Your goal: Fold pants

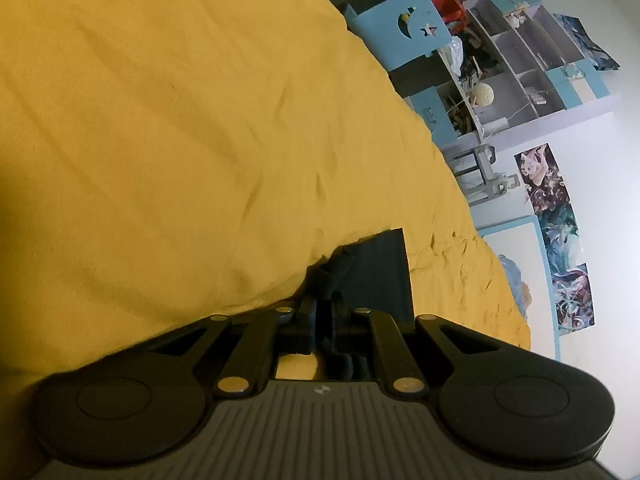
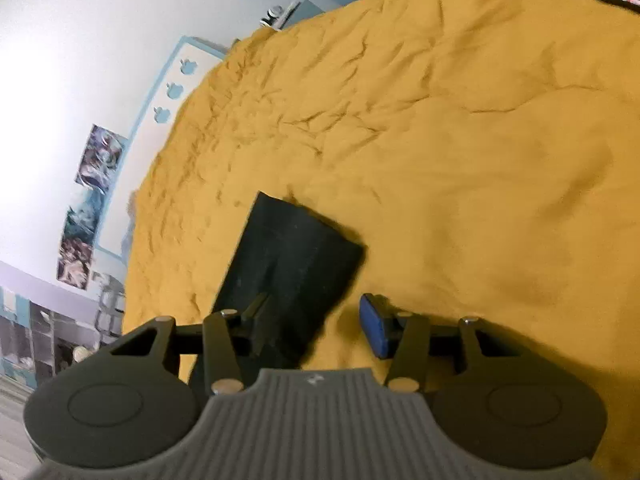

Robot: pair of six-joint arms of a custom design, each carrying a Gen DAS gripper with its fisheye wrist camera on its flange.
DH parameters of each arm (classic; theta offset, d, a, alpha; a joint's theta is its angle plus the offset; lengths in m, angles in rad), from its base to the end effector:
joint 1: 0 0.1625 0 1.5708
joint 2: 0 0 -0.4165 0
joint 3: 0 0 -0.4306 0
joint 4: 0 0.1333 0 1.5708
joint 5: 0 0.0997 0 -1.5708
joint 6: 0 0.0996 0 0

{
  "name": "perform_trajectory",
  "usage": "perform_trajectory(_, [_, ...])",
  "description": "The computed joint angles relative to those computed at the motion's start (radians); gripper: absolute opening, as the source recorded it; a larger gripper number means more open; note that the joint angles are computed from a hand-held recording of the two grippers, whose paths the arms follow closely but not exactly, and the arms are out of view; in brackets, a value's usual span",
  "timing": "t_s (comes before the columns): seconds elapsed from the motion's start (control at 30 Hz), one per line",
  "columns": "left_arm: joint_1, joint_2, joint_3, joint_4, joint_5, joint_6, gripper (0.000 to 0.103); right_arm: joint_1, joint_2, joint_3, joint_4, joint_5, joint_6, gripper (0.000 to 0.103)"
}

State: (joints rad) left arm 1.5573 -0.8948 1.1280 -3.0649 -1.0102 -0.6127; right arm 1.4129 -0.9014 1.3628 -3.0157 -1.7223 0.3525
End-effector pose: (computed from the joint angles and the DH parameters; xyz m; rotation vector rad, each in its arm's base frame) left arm 0.1756 -0.7927 0.4571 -1.1808 2.1275 -1.8644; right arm -0.0060 -0.7901 0.3259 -0.7953 -2.6094 1.4732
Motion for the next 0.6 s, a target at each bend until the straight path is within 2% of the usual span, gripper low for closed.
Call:
perform_trajectory(0.17, [0.0, 0.004, -0.026, 0.046, 0.004, -0.032, 0.011, -0.009, 0.083, -0.089, -0.023, 0.0, 0.12, 0.046])
perform_trajectory(0.23, [0.0, 0.006, -0.035, 0.063, 0.008, -0.044, 0.012, -0.009, 0.112, -0.133, -0.004, -0.011, 0.135, 0.035])
perform_trajectory(0.27, [-0.002, 0.007, -0.039, 0.071, 0.014, -0.044, 0.012, -0.011, 0.121, -0.153, 0.019, -0.013, 0.133, 0.021])
perform_trajectory(0.3, [-0.004, 0.008, -0.041, 0.074, 0.02, -0.041, 0.012, -0.014, 0.122, -0.16, 0.029, -0.01, 0.132, 0.015])
perform_trajectory(0.37, [-0.012, 0.01, -0.044, 0.078, 0.042, -0.027, 0.012, -0.021, 0.11, -0.162, 0.027, 0.027, 0.114, 0.011])
perform_trajectory(0.47, [-0.014, 0.011, -0.044, 0.074, 0.033, 0.008, 0.009, -0.019, 0.084, -0.162, -0.005, 0.061, 0.042, 0.005])
perform_trajectory(0.53, [-0.007, 0.009, -0.04, 0.074, 0.027, -0.003, 0.01, -0.014, 0.077, -0.178, 0.044, 0.042, 0.012, 0.004])
perform_trajectory(0.6, [-0.003, 0.011, -0.038, 0.063, 0.024, -0.006, 0.011, -0.012, 0.086, -0.203, 0.112, -0.007, 0.013, 0.004])
